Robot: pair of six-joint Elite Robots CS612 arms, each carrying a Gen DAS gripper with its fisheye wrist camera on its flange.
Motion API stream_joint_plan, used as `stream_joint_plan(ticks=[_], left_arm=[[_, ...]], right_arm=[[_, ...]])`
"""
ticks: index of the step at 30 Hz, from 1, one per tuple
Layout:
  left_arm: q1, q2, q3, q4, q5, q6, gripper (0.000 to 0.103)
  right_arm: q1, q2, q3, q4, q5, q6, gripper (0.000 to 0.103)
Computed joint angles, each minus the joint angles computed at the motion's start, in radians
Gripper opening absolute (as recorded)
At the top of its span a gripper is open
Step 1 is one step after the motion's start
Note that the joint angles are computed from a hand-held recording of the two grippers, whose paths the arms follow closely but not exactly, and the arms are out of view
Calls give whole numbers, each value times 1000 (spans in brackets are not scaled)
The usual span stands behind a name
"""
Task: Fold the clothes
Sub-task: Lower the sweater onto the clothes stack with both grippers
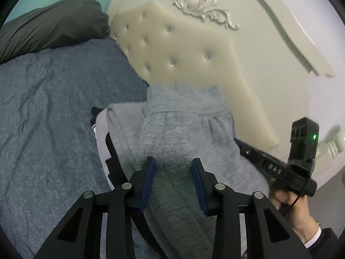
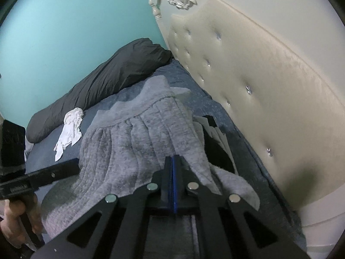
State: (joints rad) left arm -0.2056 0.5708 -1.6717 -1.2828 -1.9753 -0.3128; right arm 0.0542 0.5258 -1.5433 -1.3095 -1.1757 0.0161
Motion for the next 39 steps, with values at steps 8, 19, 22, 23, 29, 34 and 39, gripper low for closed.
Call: stream_joint_plan(ticks=[8, 19, 22, 23, 29, 34, 39], left_arm=[[-1, -15, -10, 15, 0, 16, 38], [-6, -31, -3, 48, -6, 51, 38], [-4, -20, -5, 64, -8, 53, 38], [-4, -18, -6, 69, -8, 57, 38], [-2, -26, -2, 55, -9, 68, 38], [6, -45, 20, 33, -7, 73, 38], [12, -55, 42, 28, 15, 69, 38]], right_arm=[[-8, 11, -47, -52, 35, 55, 0], [-9, 68, -170, -21, 61, 16, 0], [-13, 90, -177, -45, 55, 50, 0], [-14, 96, -180, -49, 53, 55, 0], [-17, 88, -197, -40, 73, 51, 0], [-10, 10, -132, -36, 107, -2, 0], [5, -74, 5, 4, 116, -20, 0]])
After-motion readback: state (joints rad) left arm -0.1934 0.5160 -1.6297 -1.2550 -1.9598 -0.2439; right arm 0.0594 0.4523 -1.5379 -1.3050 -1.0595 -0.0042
